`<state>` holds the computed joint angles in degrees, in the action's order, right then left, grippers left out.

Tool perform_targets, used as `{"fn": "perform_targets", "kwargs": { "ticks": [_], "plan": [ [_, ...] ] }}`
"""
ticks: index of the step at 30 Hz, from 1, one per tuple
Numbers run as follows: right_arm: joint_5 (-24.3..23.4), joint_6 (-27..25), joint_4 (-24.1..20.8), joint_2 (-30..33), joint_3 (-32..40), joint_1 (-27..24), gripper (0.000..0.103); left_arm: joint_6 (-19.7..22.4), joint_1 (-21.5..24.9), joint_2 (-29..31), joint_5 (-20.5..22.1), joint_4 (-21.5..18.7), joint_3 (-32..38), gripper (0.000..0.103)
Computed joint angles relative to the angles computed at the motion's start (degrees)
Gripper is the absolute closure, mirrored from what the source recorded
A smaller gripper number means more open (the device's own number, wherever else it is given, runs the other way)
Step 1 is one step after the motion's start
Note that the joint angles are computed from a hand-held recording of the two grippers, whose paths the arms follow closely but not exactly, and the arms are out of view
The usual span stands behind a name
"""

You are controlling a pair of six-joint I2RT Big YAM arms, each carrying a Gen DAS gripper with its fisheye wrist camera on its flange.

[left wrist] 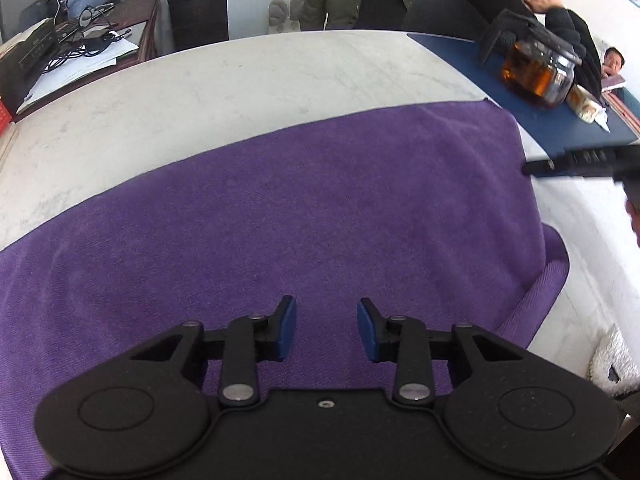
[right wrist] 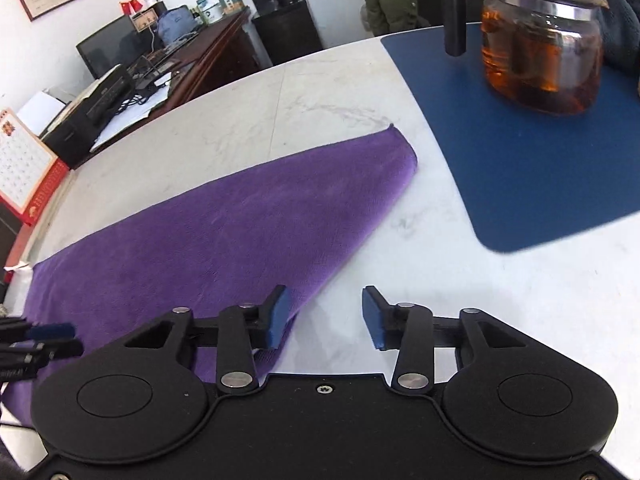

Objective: Fold towel
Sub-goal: 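Grasp the towel edge with the right tool and fold it over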

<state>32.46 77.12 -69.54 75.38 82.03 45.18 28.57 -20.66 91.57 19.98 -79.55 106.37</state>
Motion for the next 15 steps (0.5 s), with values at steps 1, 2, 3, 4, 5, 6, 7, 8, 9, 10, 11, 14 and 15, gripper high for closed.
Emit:
{"fn": "perform_targets", "kwargs": {
  "ticks": [1, 2, 3, 4, 5, 6, 7, 8, 9, 10, 11, 14, 15],
  "plan": [
    [0.09, -0.99, 1.01, 0.7, 0.19, -0.99, 0.07, 0.26, -0.12, -0.17, -0.48, -0.01, -0.31, 0.072],
    [-0.33, -1.99, 1.07, 1.28, 0.89, -1.92, 0.07, 0.37, -0.15, -0.44, -0.68, 0.21, -0.78, 0.072],
    [-0.68, -2.99, 1.29, 1.6, 1.18, -2.62, 0.071, 0.37, -0.11, -0.56, -0.68, 0.38, -0.99, 0.072],
    [-1.06, -4.05, 1.65, 2.05, 1.57, -3.23, 0.073, 0.34, -0.08, -0.6, -0.65, 0.48, -1.08, 0.072],
    [-1.43, -5.15, 1.62, 2.97, 2.52, -3.73, 0.077, 0.34, -0.03, -0.57, -0.55, 0.53, -1.09, 0.072],
    [-1.4, -5.84, 1.16, 3.29, 2.98, -3.81, 0.081, 0.43, 0.08, -0.51, -0.39, 0.48, -1.02, 0.072],
    [-1.57, -6.81, 0.57, 3.74, 3.6, -4.09, 0.085, 0.5, 0.2, -0.43, -0.18, 0.46, -0.98, 0.072],
    [-1.74, -7.76, 0.02, 4.18, 4.21, -4.36, 0.094, 0.57, 0.23, -0.43, -0.04, 0.46, -1.01, 0.072],
    [-1.98, -8.27, 0.29, 4.24, 4.37, -4.47, 0.096, 0.71, 0.24, -0.45, 0.03, 0.47, -1.06, 0.072],
    [-2.19, -8.83, 0.56, 4.34, 4.56, -4.59, 0.096, 0.86, 0.27, -0.47, 0.08, 0.5, -1.1, 0.072],
    [-1.82, -10.05, 0.62, 4.89, 5.31, -4.61, 0.097, 1.01, 0.29, -0.48, 0.14, 0.52, -1.14, 0.071],
    [-0.67, -15.36, 2.36, 7.14, 8.94, -4.45, 0.097, 1.21, 0.23, -0.58, 0.14, 0.45, -1.21, 0.072],
    [-0.35, -17.4, 2.69, 8.15, 10.42, -4.42, 0.097, 1.35, 0.23, -0.56, 0.16, 0.35, -1.13, 0.072]
  ]
}}
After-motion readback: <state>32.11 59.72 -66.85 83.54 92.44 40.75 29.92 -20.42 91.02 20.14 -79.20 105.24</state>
